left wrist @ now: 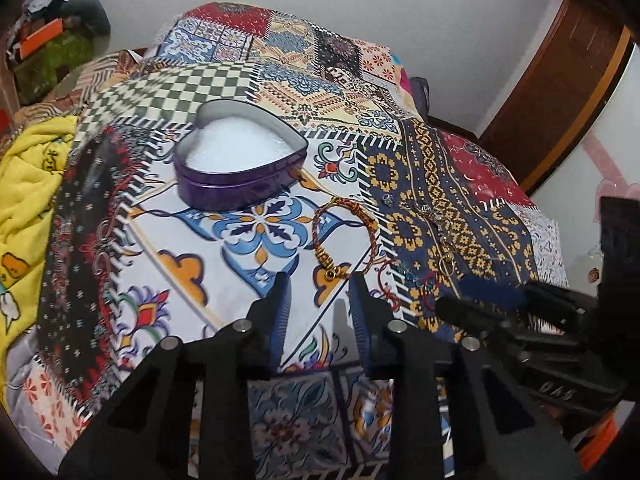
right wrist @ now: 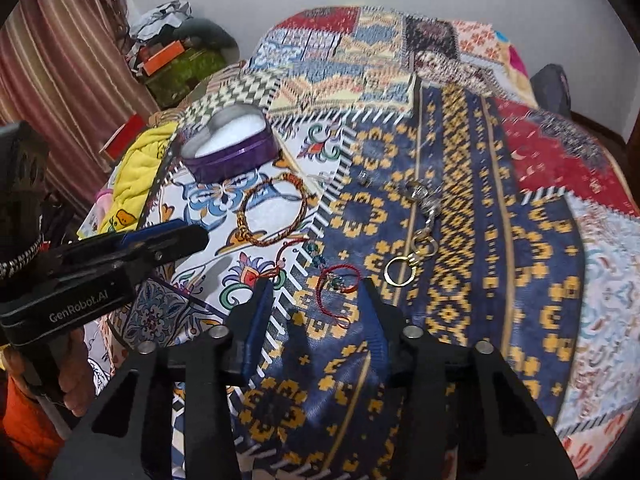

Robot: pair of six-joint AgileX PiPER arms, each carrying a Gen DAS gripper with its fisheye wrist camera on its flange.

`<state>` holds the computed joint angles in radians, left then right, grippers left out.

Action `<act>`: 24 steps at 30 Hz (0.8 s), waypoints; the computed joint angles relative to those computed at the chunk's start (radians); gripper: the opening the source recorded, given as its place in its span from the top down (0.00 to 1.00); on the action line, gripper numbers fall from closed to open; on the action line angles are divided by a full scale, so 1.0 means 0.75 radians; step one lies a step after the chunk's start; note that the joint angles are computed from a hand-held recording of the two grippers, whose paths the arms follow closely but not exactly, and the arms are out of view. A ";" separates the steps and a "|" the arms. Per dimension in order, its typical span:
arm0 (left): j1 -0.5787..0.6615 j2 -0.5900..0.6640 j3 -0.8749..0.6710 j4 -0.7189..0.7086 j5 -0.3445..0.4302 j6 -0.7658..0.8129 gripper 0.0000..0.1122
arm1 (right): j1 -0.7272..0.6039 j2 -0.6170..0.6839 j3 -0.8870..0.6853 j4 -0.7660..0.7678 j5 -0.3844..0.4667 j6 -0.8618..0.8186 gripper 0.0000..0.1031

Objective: Organize jewelry
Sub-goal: 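Move the right tool to the blue-red beaded bracelet while the left tool approaches the orange bracelet, then grasp and lift the blue-red beaded bracelet with the right tool while the left grasps the orange bracelet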

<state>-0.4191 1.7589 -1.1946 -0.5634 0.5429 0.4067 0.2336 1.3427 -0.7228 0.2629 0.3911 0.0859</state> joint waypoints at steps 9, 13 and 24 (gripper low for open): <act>-0.006 0.134 -0.106 -0.018 0.031 -0.009 0.75 | 0.007 0.080 -0.012 -0.088 -0.019 0.074 0.67; -0.017 0.168 -0.122 -0.040 0.008 0.019 0.75 | 0.035 0.112 -0.029 -0.203 -0.044 0.173 0.67; -0.087 0.232 -0.186 0.203 -0.074 -0.171 0.94 | 0.094 0.169 -0.045 -0.498 -0.104 0.481 0.83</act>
